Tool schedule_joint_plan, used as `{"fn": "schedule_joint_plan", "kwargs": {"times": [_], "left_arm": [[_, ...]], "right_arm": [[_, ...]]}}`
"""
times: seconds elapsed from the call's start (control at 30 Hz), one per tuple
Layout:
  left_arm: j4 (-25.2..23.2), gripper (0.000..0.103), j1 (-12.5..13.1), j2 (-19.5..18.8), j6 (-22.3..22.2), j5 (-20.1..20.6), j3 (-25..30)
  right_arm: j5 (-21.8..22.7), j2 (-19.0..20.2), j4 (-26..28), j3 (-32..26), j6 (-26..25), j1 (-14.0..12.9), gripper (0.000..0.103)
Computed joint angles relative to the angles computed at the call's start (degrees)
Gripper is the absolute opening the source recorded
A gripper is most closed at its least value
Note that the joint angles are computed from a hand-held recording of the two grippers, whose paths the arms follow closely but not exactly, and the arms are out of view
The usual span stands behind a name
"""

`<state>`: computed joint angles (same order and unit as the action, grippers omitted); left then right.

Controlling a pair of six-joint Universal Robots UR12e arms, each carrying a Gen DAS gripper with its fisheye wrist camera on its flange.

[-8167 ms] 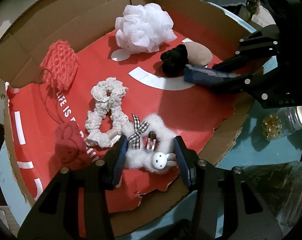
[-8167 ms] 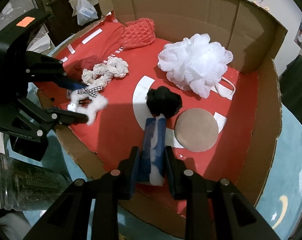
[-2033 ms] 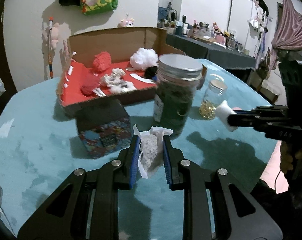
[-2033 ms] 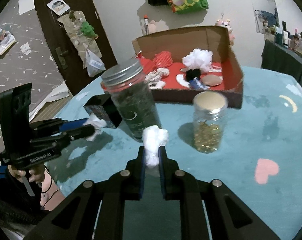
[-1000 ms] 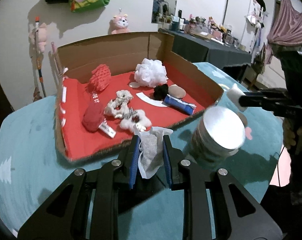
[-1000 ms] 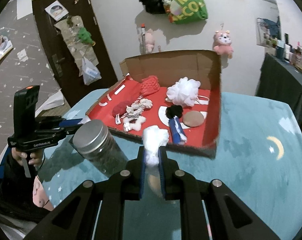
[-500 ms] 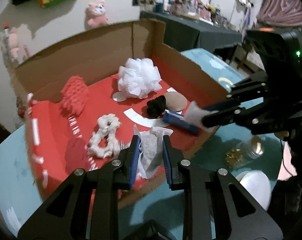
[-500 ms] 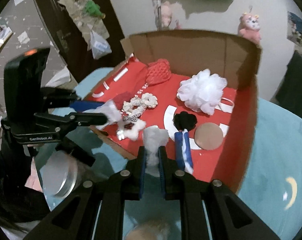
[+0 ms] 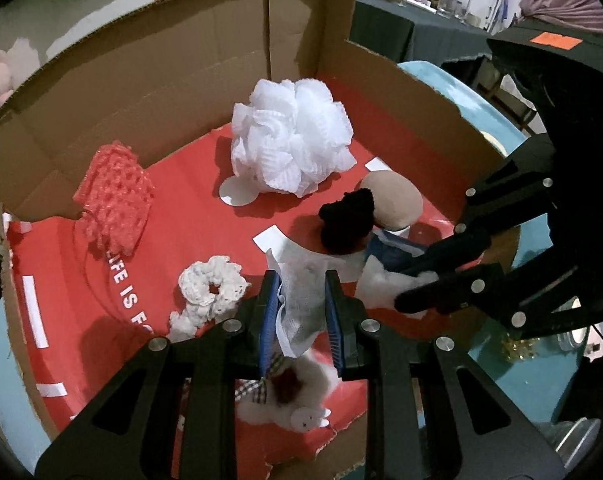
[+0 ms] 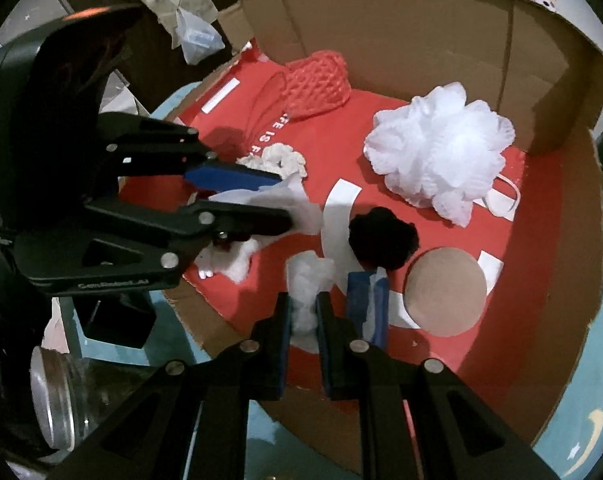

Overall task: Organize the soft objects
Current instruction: 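Carry the tissue and rolled cloth over the red box with both tools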

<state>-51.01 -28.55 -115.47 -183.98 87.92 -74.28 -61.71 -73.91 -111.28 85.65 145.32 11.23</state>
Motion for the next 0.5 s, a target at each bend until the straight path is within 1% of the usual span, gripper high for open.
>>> {"fn": "schedule_joint_plan", "kwargs": {"times": [0.13,0.37,0.5], "left_arm": [[-1.63,0.021,0.09,-0.55,0.02,-0.25,0.92],[-5.6,0.021,-0.26,-2.3,-0.1,1.22,3.51],[-6.06,0.021,-0.14,-3.12,-0.58,0.95,4.46]], "right_arm": [[-1.57,0.89,0.97,-1.05,-0.27,0.46,0.014],[-4.03,1.84,3.1,-2.24,-1.38,1.19,0.015],[-4.56,1.88,3.54,-2.43,-1.78,1.25,0.017]]}}
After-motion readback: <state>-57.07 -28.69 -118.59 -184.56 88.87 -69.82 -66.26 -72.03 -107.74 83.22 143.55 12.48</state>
